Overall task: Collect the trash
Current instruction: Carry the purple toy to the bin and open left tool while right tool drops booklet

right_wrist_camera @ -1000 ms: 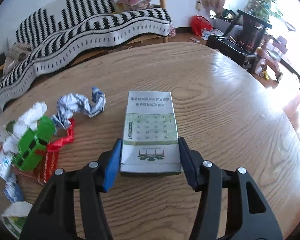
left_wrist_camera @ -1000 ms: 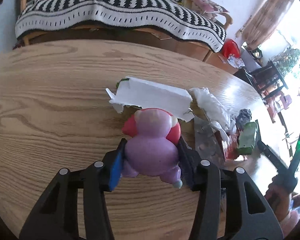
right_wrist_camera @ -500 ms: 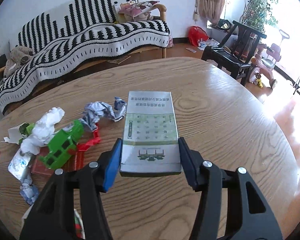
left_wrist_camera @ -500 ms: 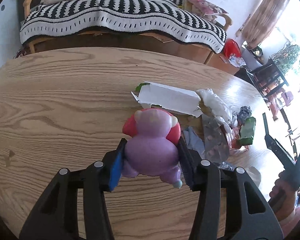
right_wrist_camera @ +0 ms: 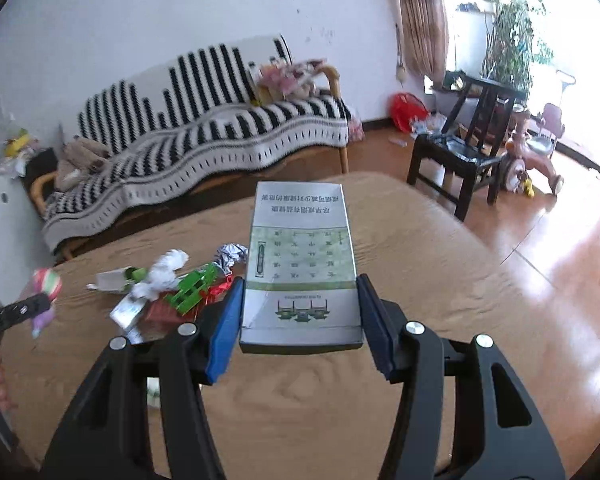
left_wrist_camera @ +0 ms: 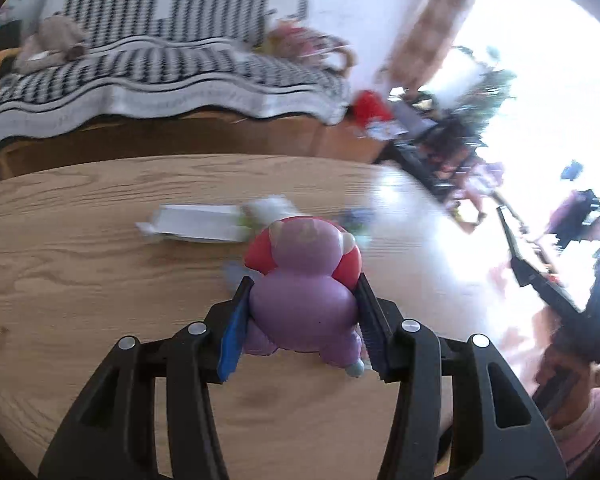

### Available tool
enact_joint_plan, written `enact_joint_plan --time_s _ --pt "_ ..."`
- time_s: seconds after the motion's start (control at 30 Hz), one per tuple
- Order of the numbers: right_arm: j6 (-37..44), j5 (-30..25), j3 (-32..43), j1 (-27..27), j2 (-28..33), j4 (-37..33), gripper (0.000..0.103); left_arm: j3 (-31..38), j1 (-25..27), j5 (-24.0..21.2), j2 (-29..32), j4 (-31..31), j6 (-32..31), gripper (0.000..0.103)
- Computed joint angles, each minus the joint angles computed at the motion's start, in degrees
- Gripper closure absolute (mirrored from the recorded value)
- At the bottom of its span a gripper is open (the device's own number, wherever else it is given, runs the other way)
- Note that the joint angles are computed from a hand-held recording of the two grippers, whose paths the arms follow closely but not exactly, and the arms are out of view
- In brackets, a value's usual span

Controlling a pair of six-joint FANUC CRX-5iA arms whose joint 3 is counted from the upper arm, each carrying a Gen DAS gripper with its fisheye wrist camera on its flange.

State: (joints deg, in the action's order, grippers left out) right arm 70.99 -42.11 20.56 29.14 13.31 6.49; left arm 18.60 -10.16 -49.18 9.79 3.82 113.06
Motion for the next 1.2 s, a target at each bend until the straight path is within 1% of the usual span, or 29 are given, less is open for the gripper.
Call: enact_joint_plan --time_s 0.03,0.07,0.1,0.13,0.17,0.2,0.27,0.3,0.37,0.4,0.47,0.57,0.63,0.7,0.73,0.77,0.8,0.83,0.93,0.97,1.0,1.07,1.1,1.13,1.2 --pt "1.2 0.67 -3.18 -1.11 -3.43 -1.75 0.048 -0.21 -1.4 1.1 0.01 2.58 -2.18 0.054" --pt "1.93 0.76 -4.55 -1.84 -5.03 -3.05 0.048 0.89 -2.97 0.61 0.5 2.74 -3.31 0.054" --pt "3.02 0.67 -7.1 -3.2 -7.77 -5.11 0.048 2.74 -4.89 -0.61 1.26 1.38 -3.53 0.054" --pt "3.78 0.35 -8.53 -4.1 -9.24 -6.48 0.048 5.41 -7.69 -2.61 2.57 -0.77 -3.37 0.054" --pt "4.89 -0.64 -9.87 -5.36 -10.68 -8.4 0.048 6.34 -9.03 -3.49 3.36 -0.79 -3.67 0.054" --pt "5.91 -1.94 -10.94 -6.81 -11.78 -10.5 0.048 7.39 -10.54 -4.65 4.84 0.64 -4.32 0.054" --pt "8.1 -6.1 -12.14 -11.01 -12.99 -17.13 0.048 8.91 -12.92 -6.48 7.92 3.44 -4.65 0.054" --pt "9.43 -8.96 -12.21 -14.38 -12.99 -22.58 0.048 10.57 -14.18 -8.0 9.85 3.63 -4.21 0.054" --pt "10.75 -12.04 -12.99 -19.07 -12.77 -29.12 0.048 14.59 -17.04 -11.64 14.57 3.72 -4.02 0.054" --pt "11.1 -13.08 -13.99 -21.11 -12.81 -31.29 0.048 17.39 -18.5 -14.14 17.69 3.84 -4.17 0.054" --pt "12.71 -14.61 -15.87 -23.99 -13.13 -35.03 0.048 21.17 -20.15 -17.22 21.89 4.64 -3.95 0.054" --pt "14.98 -15.66 -19.66 -26.09 -13.99 -37.2 0.048 26.87 -21.59 -20.53 27.62 6.46 -3.26 0.054" --pt "15.43 -16.56 -21.8 -27.63 -13.7 -38.68 0.048 32.17 -22.75 -23.68 31.46 5.5 -2.92 0.054" --pt "15.57 -16.81 -23.86 -28.94 -13.69 -39.75 0.048 38.6 -23.99 -28.5 35.73 4.55 -4.14 0.054" --pt "15.68 -16.88 -25.07 -29.65 -13.76 -40.19 0.048 39.99 -24.35 -29.63 36.58 4.14 -4.62 0.054" --pt "15.78 -17.3 -25.84 -30.5 -13.64 -40.92 0.048 43.62 -24.86 -31.91 38.55 3.14 -5.25 0.054" --pt "16.12 -17.78 -26.04 -31.34 -13.32 -41.83 0.048 45.57 -25.13 -33.2 39.65 2.68 -5.43 0.054" --pt "16.41 -18.34 -26.47 -32.19 -13.2 -42.81 0.048 49.18 -25.05 -35.09 41.87 2.63 -5.4 0.054" --pt "16.64 -18.6 -26.77 -32.54 -13.23 -42.8 0.048 53.19 -25.32 -38.11 44.46 2.49 -5.43 0.054" --pt "16.4 -18.75 -26.6 -32.44 -13.23 -42.84 0.048 52.65 -25.19 -38.06 44.34 2.7 -5.91 0.054" --pt "16.19 -18.83 -26.58 -32.39 -13.33 -43.03 0.048 49.71 -24.95 -36.79 42.96 2.87 -6.55 0.054" --pt "15.77 -19.1 -26.29 -32.16 -13.32 -43.24 0.048 48.36 -24.9 -36.32 42.3 3.02 -7.07 0.054" --pt "15.1 -19.27 -25.26 -31.62 -12.77 -42.85 0.048 49.29 -25.06 -36.99 42.84 2.84 -7.29 0.054" --pt "15.08 -19.27 -25.13 -31.41 -12.64 -42.78 0.048 52.63 -25.37 -37.99 44.92 2.78 -7.34 0.054" --pt "14.86 -19.3 -24.98 -31.16 -12.58 -42.81 0.048 53.7 -25.64 -38.56 45.49 2.89 -7.77 0.054"
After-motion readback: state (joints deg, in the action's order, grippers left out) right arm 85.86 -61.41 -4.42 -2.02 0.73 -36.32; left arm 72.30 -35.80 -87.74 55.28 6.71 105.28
